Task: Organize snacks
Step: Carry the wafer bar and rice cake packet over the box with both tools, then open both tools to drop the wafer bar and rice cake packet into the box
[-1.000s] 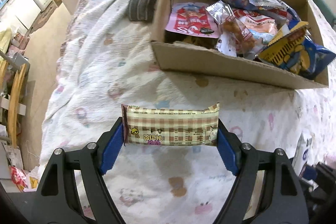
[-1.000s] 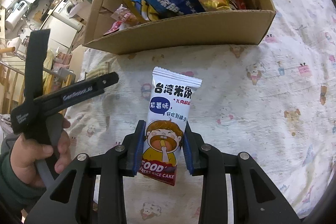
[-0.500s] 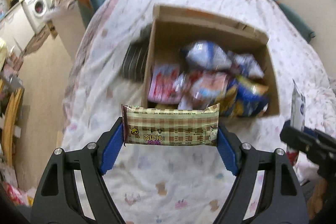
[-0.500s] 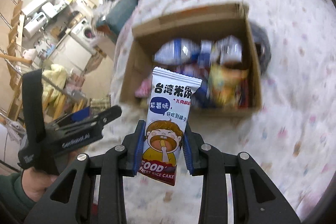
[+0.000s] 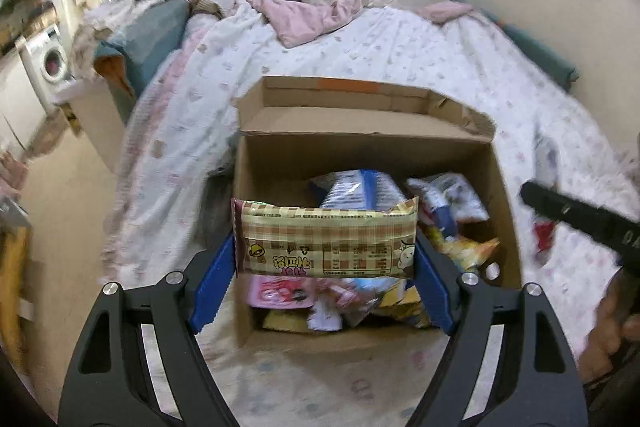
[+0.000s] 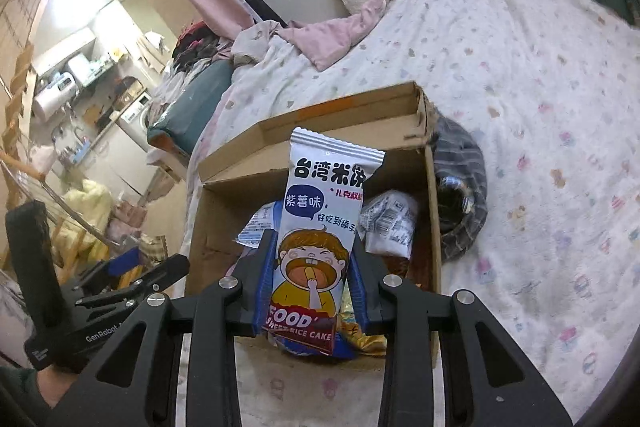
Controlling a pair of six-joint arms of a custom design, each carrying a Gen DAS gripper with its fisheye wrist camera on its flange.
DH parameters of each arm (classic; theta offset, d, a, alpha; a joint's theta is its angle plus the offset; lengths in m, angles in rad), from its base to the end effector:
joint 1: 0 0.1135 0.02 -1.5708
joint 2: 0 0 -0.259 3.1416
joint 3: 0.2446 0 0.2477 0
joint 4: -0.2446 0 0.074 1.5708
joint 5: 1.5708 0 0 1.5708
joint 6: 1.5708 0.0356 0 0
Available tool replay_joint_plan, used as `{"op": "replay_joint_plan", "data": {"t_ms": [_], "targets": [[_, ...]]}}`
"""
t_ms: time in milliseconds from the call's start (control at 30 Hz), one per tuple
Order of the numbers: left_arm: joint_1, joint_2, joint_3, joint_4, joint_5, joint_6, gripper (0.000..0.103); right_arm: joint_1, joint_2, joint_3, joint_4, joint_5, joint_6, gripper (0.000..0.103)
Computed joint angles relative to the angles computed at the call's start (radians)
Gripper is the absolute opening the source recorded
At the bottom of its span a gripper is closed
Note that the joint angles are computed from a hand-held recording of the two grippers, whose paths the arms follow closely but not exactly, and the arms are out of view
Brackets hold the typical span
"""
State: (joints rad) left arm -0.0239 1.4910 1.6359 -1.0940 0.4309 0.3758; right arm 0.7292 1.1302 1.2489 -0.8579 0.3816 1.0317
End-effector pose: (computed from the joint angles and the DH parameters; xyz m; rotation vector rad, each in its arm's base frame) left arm 0.2900 -0.0218 0.3793 0.6506 2.3504 -0.3874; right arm 0.1730 0.1368 0.3637 0.5374 2.2313 0.4972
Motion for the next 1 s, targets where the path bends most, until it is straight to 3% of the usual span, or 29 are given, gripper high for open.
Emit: {"op": "replay_joint_plan", "data": {"t_ms": [300,600,733,867,900,1000], "targets": [[-0.06,0.041,-0.039,0.062,-0.077,-0.043,0.079,-0.04,0.024,-0.045,0.035,-0.051,-0.026,0.034],[-0.066,0.048,-0.044,0.048,-0.077,-0.058,0.081,-0.072,0.029,-0.057,0.059,-0.096,-0.029,0.034],[-0.065,0.063,-0.02,0.021,-0.073,-0.068,0.09,-0.08,0.027,-0.064,0.074,-0.101,-0.026,0.037],[-0.066,0.064,-0.009,0.008,-0.08,-0.071,0.091,-0.081,0.019,-0.071,0.096,-0.104,-0.033,0.038],[-0.065,0.067,-0.003,0.0,-0.079,-0.072,0.092,-0.08,0.02,-0.068,0.099,-0.102,-0.038,0.041],[-0.05,0.065,0.006,-0.003,-0.055,-0.077,0.092,-0.06,0.012,-0.065,0.102,-0.064,-0.033,0.068]]}}
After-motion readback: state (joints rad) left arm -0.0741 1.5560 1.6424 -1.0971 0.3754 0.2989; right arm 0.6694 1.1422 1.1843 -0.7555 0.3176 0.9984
